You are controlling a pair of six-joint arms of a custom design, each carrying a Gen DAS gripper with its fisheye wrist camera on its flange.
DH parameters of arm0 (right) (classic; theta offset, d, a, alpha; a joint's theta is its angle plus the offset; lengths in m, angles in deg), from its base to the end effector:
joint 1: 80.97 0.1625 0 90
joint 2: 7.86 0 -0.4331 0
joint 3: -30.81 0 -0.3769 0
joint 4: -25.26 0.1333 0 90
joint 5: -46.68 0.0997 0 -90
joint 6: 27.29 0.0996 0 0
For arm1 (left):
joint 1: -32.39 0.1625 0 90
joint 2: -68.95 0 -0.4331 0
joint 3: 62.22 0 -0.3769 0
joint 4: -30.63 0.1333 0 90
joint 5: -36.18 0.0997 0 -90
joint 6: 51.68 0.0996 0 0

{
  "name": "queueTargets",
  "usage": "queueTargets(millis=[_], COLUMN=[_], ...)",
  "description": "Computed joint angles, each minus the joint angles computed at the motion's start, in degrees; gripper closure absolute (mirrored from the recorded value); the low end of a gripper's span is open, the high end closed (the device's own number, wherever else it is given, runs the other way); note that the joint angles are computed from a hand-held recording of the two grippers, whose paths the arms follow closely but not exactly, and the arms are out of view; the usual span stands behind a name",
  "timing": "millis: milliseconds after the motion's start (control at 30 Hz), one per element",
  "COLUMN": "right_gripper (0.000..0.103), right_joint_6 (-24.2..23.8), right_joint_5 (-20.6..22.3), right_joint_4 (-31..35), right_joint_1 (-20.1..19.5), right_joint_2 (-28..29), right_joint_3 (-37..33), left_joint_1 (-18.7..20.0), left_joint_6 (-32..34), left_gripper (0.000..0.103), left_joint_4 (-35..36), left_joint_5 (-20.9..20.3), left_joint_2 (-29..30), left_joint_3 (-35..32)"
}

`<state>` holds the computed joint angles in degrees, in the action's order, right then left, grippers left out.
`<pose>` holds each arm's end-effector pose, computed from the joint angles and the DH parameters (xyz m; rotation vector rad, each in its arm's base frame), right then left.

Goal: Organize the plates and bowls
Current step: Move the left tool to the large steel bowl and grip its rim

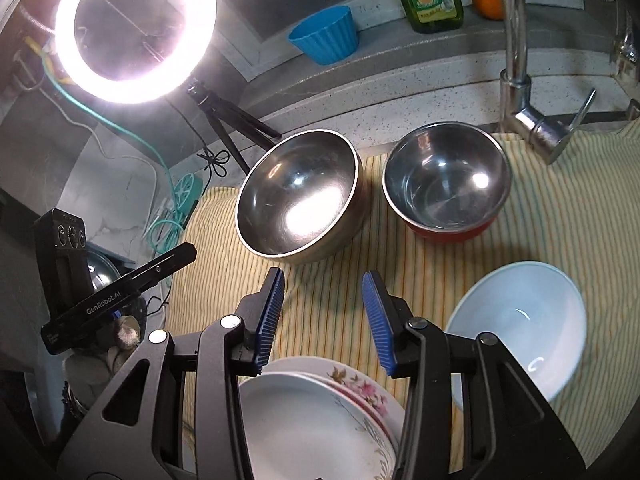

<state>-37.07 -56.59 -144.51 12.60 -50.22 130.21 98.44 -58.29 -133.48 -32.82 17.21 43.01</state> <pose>0.1510 -0.6463 0.0872 0.2641 -2.8281 0.5520 -0.0966 -0.6338 0.1477 0.3307 2.7983 -0.6317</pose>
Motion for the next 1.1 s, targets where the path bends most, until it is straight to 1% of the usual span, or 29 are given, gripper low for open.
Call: queueTargets(millis=[200, 333, 400, 467, 567, 700, 1000, 1100], right_gripper=[0.060, 0.060, 0.060, 0.060, 0.060, 0.060, 0.060, 0.060], right_joint_6=[0.6, 1.9, 2.1, 2.4, 3.0, 3.5, 3.5, 3.8], right_joint_5=[0.2, 0.0, -0.8, -1.0, -0.9, -0.8, -2.1, -2.0], right_joint_4=[3.2, 4.9, 5.6, 6.3, 7.4, 8.5, 10.9, 11.9], right_joint_1=[-0.4, -0.9, -1.0, -1.3, -1.6, -1.8, -1.5, -1.7], right_joint_2=[3.1, 5.0, 5.9, 6.5, 7.2, 8.0, 9.9, 10.4], right_joint_3=[-5.0, -7.9, -9.2, -10.2, -11.4, -12.8, -15.6, -16.5], left_joint_1=[1.5, 2.5, 2.8, 3.3, 3.5, 4.3, 5.0, 5.2], left_joint_6=[-0.8, -1.6, -1.9, -2.0, -1.8, -2.5, -2.1, -2.0], left_gripper=[0.080, 0.080, 0.077, 0.077, 0.077, 0.077, 0.077, 0.077], left_joint_4=[2.6, 4.4, 4.9, 5.5, 6.2, 7.0, 8.4, 8.2], left_joint_5=[-0.6, -2.1, -2.3, -2.9, -2.8, -4.0, -4.7, -5.1], left_joint_2=[1.9, 3.2, 3.8, 4.4, 5.4, 6.3, 7.7, 8.1], left_joint_3=[-3.8, -6.3, -7.3, -8.3, -9.5, -10.8, -12.5, -12.7])
